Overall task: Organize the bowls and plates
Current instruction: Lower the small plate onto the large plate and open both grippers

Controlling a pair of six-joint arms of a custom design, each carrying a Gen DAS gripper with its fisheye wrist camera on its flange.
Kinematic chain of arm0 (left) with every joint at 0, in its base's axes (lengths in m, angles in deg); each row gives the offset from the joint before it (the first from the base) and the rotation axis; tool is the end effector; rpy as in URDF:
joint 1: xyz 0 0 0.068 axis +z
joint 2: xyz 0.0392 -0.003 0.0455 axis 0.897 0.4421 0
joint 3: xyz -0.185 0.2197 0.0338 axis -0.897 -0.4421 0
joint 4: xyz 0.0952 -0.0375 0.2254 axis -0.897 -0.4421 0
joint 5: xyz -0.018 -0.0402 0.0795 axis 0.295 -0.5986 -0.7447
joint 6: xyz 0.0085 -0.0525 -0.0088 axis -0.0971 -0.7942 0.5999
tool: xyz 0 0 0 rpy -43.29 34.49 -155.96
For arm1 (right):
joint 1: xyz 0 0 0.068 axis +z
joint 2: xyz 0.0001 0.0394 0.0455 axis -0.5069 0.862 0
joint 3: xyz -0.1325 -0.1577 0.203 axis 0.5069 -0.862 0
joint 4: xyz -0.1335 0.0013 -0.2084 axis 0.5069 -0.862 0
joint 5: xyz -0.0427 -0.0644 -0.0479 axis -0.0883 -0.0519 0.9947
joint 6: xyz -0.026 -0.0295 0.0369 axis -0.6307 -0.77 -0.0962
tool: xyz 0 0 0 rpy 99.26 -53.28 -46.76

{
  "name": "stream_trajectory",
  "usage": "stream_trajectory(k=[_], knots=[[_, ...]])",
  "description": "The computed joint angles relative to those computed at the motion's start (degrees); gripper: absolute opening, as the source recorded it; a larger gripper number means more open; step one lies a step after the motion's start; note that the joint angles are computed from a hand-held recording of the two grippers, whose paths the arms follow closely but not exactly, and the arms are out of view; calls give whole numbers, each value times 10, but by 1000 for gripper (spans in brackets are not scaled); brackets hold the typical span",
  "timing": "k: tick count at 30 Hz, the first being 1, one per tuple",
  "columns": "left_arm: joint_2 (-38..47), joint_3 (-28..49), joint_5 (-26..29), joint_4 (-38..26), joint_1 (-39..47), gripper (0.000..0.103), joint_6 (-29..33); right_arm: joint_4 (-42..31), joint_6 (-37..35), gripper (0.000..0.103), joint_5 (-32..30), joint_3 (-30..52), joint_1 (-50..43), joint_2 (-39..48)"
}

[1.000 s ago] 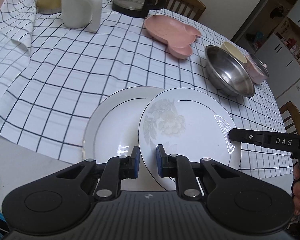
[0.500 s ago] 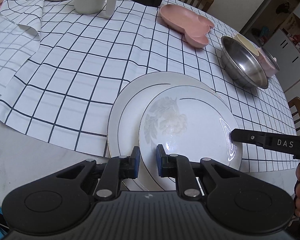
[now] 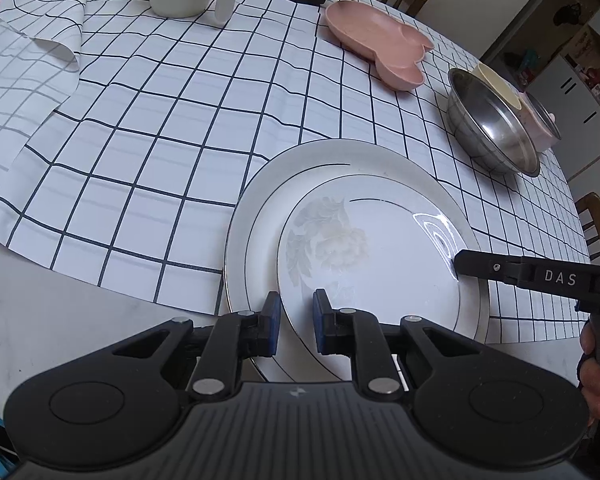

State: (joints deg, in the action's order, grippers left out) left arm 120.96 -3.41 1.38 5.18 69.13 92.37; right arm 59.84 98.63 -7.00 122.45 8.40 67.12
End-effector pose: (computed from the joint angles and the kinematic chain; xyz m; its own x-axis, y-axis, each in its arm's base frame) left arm 0.3589 0.0172 0.0425 -0.8655 0.3095 -0.3938 0.4412 0.8432 -0.3071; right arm 0.2339 0.1782 0.0656 -0.7824 0.4553 -0.4248 0.3212 0.8795 0.3511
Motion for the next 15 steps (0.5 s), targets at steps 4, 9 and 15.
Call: stream_trajectory(k=[4,9,15], knots=[[8,18,7,-23,6,16,9,10,-7,9,-5,-1,-5,5],[14,42,12,-60,12,16,30,23,-18,8,-9,-3,-10,9],[10,54,17,-88,23,16,57,16,-26,6,-13,7,-12,17]])
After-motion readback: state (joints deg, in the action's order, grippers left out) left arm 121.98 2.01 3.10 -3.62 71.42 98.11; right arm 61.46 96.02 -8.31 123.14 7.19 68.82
